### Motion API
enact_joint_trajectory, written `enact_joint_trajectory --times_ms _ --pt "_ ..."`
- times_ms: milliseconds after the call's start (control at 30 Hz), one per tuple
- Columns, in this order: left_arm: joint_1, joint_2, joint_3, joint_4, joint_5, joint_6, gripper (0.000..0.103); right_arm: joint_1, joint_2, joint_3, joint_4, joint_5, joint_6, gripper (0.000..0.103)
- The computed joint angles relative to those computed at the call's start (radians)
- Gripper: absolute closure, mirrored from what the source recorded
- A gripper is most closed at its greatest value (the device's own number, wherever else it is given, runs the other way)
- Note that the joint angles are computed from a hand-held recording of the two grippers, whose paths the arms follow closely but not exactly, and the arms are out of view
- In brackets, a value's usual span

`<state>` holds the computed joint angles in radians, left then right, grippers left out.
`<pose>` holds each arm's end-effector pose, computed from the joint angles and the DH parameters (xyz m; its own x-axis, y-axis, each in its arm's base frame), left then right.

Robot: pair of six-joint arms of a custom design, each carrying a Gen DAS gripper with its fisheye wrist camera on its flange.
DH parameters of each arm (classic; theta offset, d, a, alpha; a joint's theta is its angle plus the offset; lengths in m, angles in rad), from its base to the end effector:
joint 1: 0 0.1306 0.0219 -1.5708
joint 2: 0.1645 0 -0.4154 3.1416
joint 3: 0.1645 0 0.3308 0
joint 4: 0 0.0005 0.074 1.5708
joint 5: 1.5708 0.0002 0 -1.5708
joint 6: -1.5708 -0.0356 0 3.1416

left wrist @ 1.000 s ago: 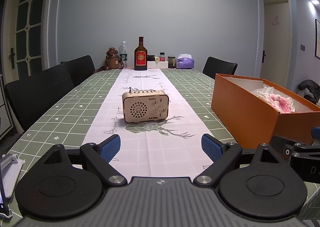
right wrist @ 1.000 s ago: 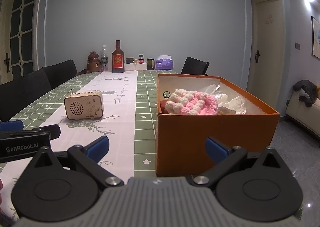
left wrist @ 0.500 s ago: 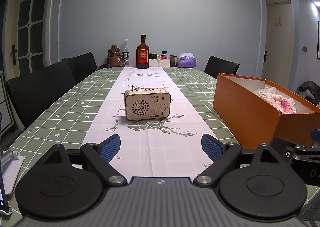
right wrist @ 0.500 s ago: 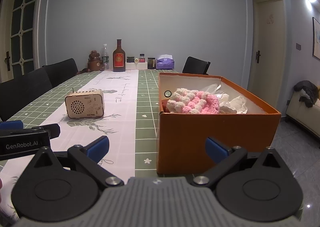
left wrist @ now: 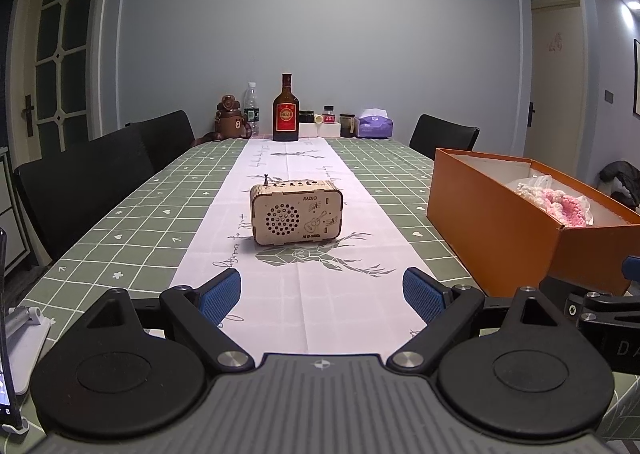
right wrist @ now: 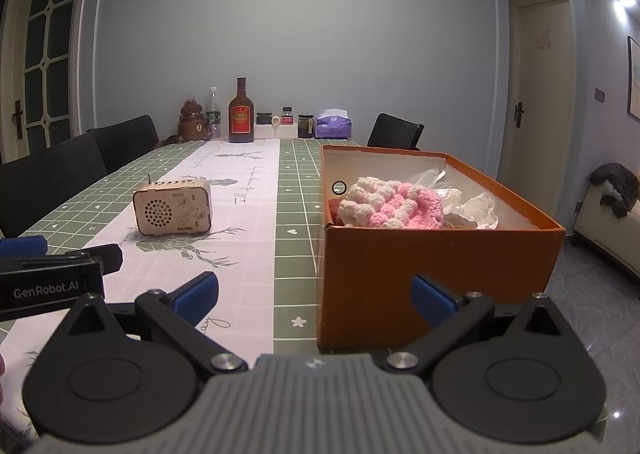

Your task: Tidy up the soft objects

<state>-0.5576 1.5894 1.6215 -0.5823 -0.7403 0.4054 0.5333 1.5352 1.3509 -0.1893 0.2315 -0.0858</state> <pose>0.4482 -0.2518 0.4971 -0.3694 -0.1128 -0.9224 -0.2643 0.9644 -0.0121 0.4363 0.2475 0.4421 -0.3398 -0.1037 -0.9348 -0.2828 0.9592 -0.0036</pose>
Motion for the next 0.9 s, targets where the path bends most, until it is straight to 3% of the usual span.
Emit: enact_joint_trajectory --times_ms 900 --pt "-0.003 -0.001 0.002 0.007 -0.005 -0.016 0.000 -0.001 -0.005 0.008 -0.023 -0.014 0.018 0.003"
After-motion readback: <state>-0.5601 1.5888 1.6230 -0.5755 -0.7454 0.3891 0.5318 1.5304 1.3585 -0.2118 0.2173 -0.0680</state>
